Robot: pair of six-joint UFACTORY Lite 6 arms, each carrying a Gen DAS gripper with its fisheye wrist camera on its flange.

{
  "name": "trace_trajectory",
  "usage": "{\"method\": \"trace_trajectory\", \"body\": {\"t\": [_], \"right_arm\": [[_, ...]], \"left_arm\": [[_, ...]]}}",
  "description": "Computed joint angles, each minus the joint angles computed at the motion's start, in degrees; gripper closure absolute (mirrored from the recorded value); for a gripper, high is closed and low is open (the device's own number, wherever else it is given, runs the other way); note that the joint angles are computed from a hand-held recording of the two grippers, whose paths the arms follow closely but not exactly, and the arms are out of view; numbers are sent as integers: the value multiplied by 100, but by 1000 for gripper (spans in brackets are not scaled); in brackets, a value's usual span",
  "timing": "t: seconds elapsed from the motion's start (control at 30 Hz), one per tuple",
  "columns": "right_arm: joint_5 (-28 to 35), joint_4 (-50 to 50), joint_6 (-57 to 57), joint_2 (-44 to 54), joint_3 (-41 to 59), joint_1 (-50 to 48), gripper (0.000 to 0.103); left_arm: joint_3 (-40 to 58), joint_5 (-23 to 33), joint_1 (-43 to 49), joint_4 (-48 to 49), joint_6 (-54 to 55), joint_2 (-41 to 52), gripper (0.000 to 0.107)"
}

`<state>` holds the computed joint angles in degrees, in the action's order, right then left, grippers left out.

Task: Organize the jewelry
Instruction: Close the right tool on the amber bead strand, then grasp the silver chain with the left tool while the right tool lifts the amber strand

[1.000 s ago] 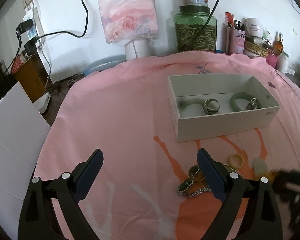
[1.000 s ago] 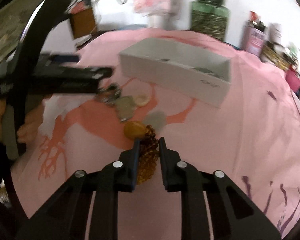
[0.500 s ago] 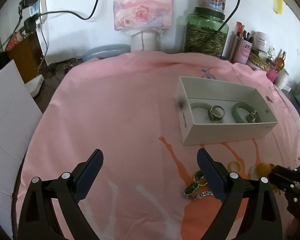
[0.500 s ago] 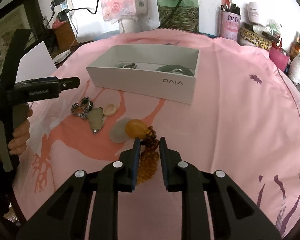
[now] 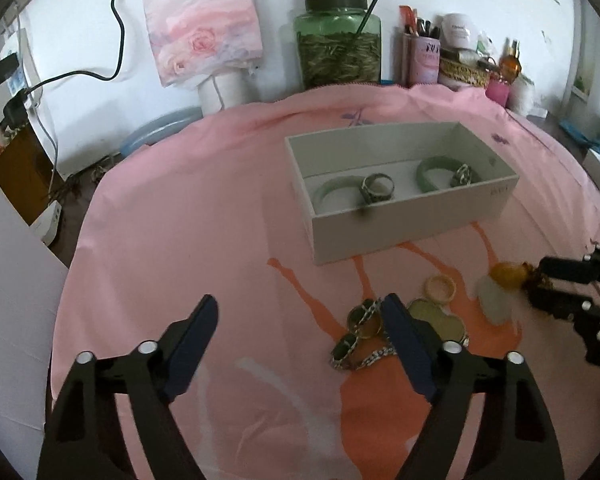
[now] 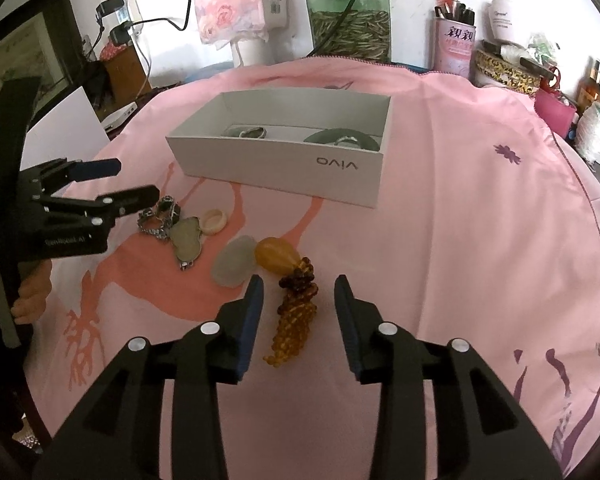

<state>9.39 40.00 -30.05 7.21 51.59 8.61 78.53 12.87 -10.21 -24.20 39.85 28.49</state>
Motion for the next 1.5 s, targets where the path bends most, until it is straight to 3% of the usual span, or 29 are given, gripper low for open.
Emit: {"method": "trace_trajectory", "body": {"t": [0.2,0.4,0.47,0.53,0.63,0.73,0.83,1.2,1.3,1.4,1.5], "right_arm": [[15,242,-240,-22,-8,-11,67],[49,237,-244,3,22,-19,67],[54,204,-218,26,43,-12,67],[52,212,-228,38,45,-10,67],[64,300,-321,37,44,-18,67],[75,373,-397,51,55,-16,67],[84,395,-431,70,65,-5,67],[76,548,-563,130,75,23,67],[32,677,-725,138,60,67,67],[48,1093,-1165,111,23,63,86],[10,1573,-1667,8,-50,65,86]], "left_arm": [[74,299,76,-581,678,121,50],[-288,273,29,-1468,1690,-130,51],[-337,210,-42,-1323,1599,-114,51],[-340,239,-75,-1379,1698,-91,56],[-380,304,-94,-1664,2048,-122,73],[-391,330,-111,-1862,2231,-117,77],[-406,427,-88,-2070,2427,-131,87],[-237,393,-160,-1992,2245,78,89],[-194,540,-75,-2280,2464,85,97],[-287,583,30,-2848,2919,-57,97],[-337,717,157,-3290,3244,-189,97]]}}
